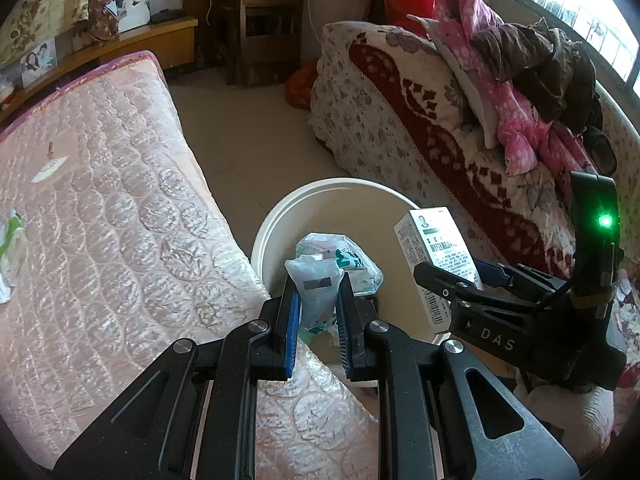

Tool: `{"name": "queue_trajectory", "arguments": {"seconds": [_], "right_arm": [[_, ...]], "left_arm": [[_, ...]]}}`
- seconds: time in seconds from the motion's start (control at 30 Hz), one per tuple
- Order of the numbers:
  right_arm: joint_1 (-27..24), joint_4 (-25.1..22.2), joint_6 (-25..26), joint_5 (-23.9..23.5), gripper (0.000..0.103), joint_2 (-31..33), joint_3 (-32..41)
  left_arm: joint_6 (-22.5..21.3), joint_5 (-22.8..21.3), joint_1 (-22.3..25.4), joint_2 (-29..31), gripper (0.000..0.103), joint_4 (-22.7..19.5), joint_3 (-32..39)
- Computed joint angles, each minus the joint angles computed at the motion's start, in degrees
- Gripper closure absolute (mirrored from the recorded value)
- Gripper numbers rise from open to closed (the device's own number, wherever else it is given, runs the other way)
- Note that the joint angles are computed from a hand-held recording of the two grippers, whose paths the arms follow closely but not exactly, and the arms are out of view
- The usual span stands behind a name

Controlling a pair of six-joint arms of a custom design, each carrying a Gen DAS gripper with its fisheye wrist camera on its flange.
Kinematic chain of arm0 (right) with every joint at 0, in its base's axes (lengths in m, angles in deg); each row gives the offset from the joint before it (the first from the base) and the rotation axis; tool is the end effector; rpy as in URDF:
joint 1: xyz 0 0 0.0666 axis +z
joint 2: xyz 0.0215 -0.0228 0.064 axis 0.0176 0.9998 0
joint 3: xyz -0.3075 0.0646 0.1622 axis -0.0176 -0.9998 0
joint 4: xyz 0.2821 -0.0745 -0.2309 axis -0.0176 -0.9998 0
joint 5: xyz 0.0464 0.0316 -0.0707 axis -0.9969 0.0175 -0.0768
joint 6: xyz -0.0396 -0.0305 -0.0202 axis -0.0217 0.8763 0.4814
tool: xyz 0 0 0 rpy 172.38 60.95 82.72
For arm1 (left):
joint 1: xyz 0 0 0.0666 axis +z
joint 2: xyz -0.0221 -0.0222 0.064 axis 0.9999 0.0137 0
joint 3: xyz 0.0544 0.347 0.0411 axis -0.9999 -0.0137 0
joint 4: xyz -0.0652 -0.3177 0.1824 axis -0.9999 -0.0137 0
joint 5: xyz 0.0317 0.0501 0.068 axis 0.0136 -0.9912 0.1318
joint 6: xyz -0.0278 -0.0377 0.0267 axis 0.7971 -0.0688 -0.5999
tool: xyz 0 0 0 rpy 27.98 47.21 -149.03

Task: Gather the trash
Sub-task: 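Carry the wrapper and Watermelon Frost box with both tools over the bucket, then open both tools to drop the wrapper and box into the bucket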

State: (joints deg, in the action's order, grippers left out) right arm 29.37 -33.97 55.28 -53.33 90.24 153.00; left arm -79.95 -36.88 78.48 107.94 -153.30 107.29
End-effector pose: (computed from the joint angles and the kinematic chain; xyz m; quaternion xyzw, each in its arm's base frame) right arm 0.5129 0.2709 0.4932 0.0656 0.9540 0.0916 0.2777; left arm 0.5347 -0.1117 0.5359 0.1608 0.9352 -0.1489 0.2781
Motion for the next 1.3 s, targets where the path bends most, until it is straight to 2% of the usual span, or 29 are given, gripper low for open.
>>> {"name": "queue_trajectory", "arguments": {"seconds": [0.3,0.53,0.63,0.7,0.77,1.0,1.3], "right_arm": [[-0.88,0.67,-1.51,-1.18,0.051,-0.25,-1.89],[-1.58,1.61,-3.02,-1.70,0.051,-0.81,-3.18],[-1.81,1.59,-3.95,-2.13,0.049,-0.76,-3.35],[-1.83,1.74,-4.38,-2.02,0.044,-0.88,-3.54],[-1.89,1.76,-4.76,-1.96,0.040,-0.93,-3.54],[-1.57,1.12,-3.77,-1.83,0.040,-0.53,-2.73],[0.86,1.24,-0.26,1.62,0.040,0.74,0.28]], "left_arm": [[0.42,-0.08,-0.03,1.20,0.089,0.25,0.04],[0.91,1.81,0.24,1.70,0.087,0.82,0.24],[0.84,2.95,0.45,2.54,0.078,-0.38,1.51],[1.27,3.42,0.63,2.51,0.063,-0.37,1.52],[1.68,3.64,0.79,2.34,0.060,-0.31,1.38],[1.42,2.16,1.51,-0.27,0.060,1.09,-1.52],[0.49,-0.64,3.97,-5.17,0.060,4.84,-6.75]]}}
